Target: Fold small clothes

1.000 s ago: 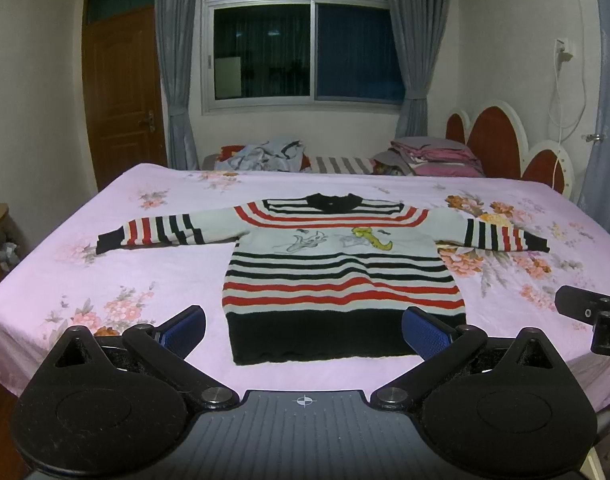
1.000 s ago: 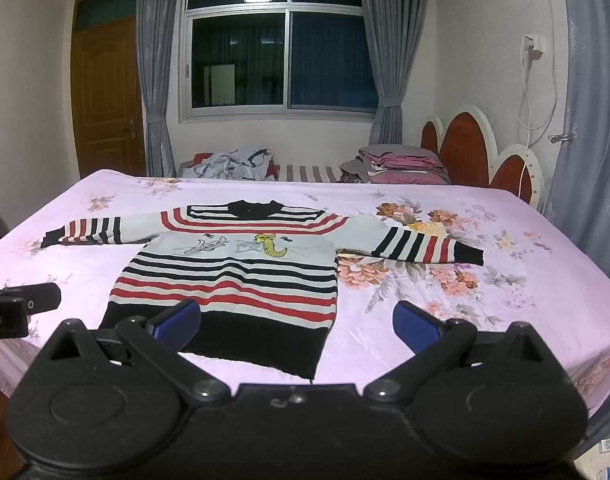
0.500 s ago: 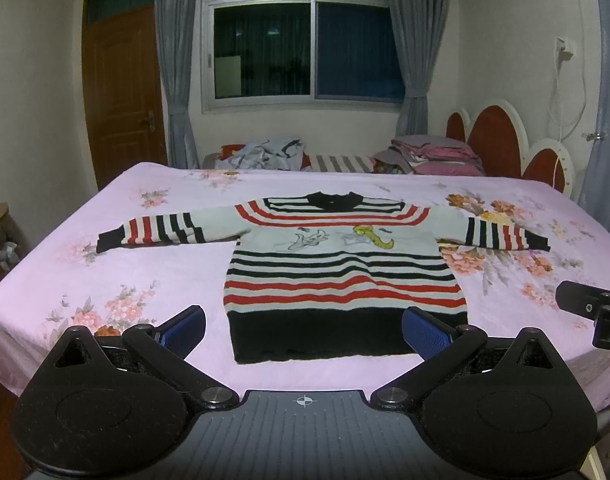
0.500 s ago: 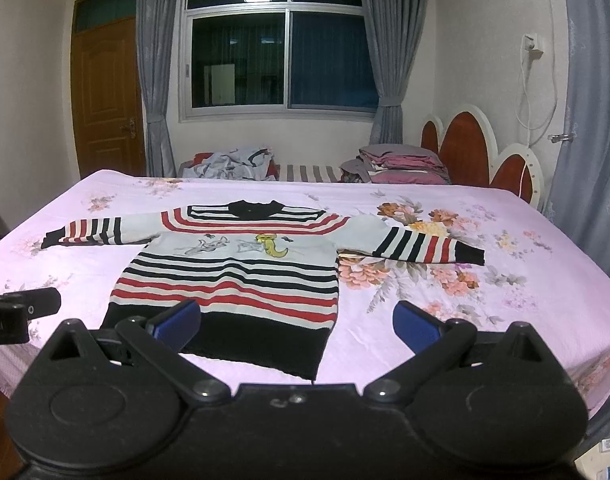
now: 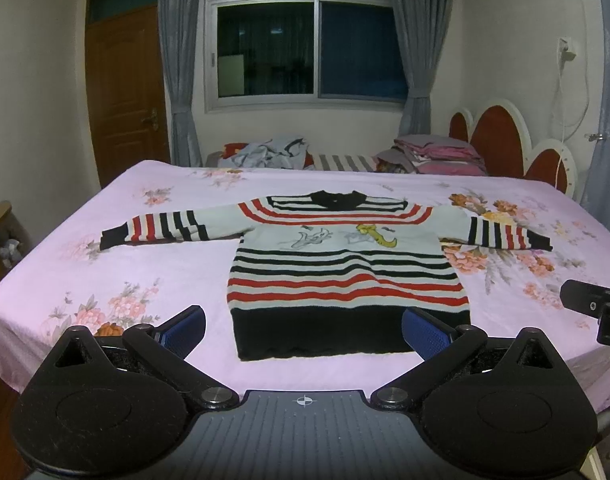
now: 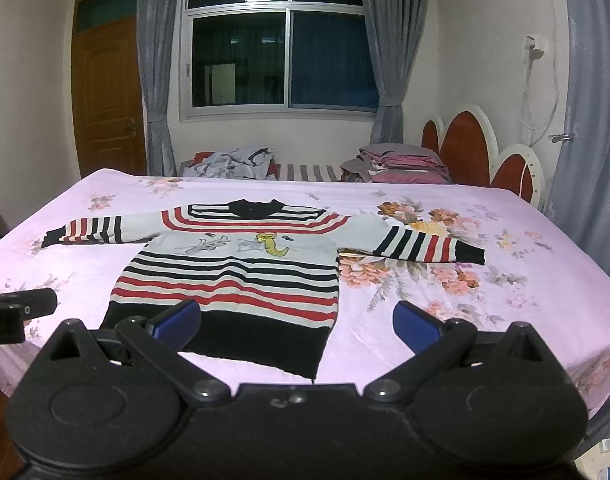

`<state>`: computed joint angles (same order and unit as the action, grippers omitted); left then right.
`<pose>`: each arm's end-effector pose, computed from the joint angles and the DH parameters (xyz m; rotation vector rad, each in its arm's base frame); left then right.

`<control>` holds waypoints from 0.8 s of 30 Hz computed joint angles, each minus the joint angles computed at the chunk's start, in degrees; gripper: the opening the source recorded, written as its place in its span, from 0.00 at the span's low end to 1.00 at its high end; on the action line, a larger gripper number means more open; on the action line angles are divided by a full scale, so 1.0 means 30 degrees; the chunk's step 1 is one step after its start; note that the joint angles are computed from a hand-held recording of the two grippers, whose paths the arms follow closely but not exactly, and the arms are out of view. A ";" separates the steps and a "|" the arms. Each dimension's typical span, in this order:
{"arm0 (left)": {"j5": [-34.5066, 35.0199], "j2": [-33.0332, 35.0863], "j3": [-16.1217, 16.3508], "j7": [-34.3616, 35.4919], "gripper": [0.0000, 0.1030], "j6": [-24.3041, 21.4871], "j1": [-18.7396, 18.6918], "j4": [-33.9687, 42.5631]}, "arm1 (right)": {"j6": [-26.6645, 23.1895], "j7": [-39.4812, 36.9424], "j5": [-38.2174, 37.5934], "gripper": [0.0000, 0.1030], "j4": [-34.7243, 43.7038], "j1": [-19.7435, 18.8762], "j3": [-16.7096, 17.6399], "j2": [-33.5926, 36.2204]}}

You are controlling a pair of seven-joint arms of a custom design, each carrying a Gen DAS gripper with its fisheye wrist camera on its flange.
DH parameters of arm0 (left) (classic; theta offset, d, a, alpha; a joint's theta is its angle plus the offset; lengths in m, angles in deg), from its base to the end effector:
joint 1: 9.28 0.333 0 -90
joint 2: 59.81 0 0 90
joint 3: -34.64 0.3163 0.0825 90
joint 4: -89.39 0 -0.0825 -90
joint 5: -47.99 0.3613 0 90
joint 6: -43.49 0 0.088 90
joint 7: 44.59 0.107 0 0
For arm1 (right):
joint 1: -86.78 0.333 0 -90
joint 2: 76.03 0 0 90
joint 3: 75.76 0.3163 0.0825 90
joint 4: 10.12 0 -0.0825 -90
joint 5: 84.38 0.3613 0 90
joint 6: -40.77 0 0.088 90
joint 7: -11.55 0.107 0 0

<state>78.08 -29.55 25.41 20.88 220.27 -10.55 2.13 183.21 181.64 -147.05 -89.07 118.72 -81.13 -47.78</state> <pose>0.7062 -0.1440 0.4889 -1.4419 1.7546 -0.9966 0.6390 0.3417 0.5066 -1.4280 1.7537 -1.0585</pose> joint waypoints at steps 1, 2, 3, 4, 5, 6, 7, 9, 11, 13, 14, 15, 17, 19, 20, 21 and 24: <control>0.0054 -0.0020 0.0127 -0.0086 1.00 0.0018 -0.0100 -0.0022 | -0.0053 0.0070 -0.0036 0.99 -0.0018 0.0034 -0.0022 -0.0023; 0.0073 -0.0004 0.0155 -0.0109 1.00 0.0066 -0.0108 -0.0023 | -0.0090 0.0107 -0.0057 0.99 -0.0060 0.0048 -0.0027 -0.0060; 0.0060 -0.0003 0.0106 -0.0094 1.00 0.0084 -0.0069 -0.0042 | -0.0068 0.0098 -0.0052 0.99 -0.0106 0.0017 -0.0019 -0.0104; 0.0021 -0.0013 0.0025 -0.0060 1.00 0.0055 -0.0011 -0.0054 | -0.0083 0.0130 -0.0102 0.99 -0.0131 0.0036 -0.0018 -0.0128; 0.0053 -0.0046 0.0097 -0.0123 1.00 0.0124 -0.0058 -0.0110 | -0.0068 0.0111 -0.0116 0.99 -0.0136 0.0012 -0.0009 -0.0143; 0.0032 -0.0001 0.0027 -0.0055 1.00 0.0037 -0.0014 -0.0015 | -0.0054 0.0101 -0.0123 0.99 -0.0172 -0.0009 0.0000 -0.0182; -0.0021 0.0008 -0.0091 0.0039 1.00 0.0009 0.0081 -0.0010 | -0.0070 0.0057 -0.0124 0.99 -0.0184 -0.0022 0.0015 -0.0199; -0.0039 -0.0021 -0.0077 0.0042 1.00 0.0060 0.0077 -0.0066 | -0.0129 0.0003 -0.0120 0.99 -0.0110 -0.0021 0.0042 -0.0164; 0.0028 -0.0024 0.0120 -0.0105 1.00 0.0022 -0.0102 -0.0007 | -0.0130 -0.0049 -0.0071 0.99 -0.0074 -0.0039 0.0068 -0.0156; 0.0050 -0.0054 0.0178 -0.0185 1.00 0.0034 -0.0156 -0.0042 | -0.0169 -0.0064 -0.0092 0.99 -0.0064 -0.0014 0.0057 -0.0148; 0.0083 -0.0090 0.0266 -0.0297 1.00 0.0070 -0.0219 -0.0089 | -0.0143 -0.0060 -0.0085 0.99 -0.0074 -0.0027 0.0058 -0.0152; 0.0084 -0.0095 0.0223 -0.0301 1.00 0.0015 -0.0214 -0.0067 | -0.0124 -0.0078 -0.0074 0.99 -0.0100 -0.0039 0.0063 -0.0171; 0.0179 -0.0145 0.0410 -0.0496 1.00 0.0015 -0.0379 -0.0092 | -0.0194 -0.0048 -0.0077 0.99 -0.0078 -0.0010 0.0063 -0.0160; 0.0155 -0.0129 0.0222 -0.0412 1.00 0.0045 -0.0217 -0.0111 | -0.0161 -0.0058 -0.0069 0.99 -0.0116 -0.0020 0.0073 -0.0181; 0.0228 -0.0131 0.0391 -0.0556 1.00 0.0043 -0.0368 -0.0079 | -0.0181 -0.0068 -0.0080 0.99 -0.0106 -0.0012 0.0071 -0.0181; 0.0252 -0.0135 0.0374 -0.0548 1.00 0.0072 -0.0333 -0.0092 | -0.0177 -0.0056 -0.0080 0.99 -0.0103 -0.0016 0.0069 -0.0175; 0.0223 -0.0090 0.0216 -0.0420 1.00 -0.0003 -0.0234 -0.0018 | -0.0155 -0.0002 -0.0085 0.99 -0.0157 -0.0027 0.0073 -0.0217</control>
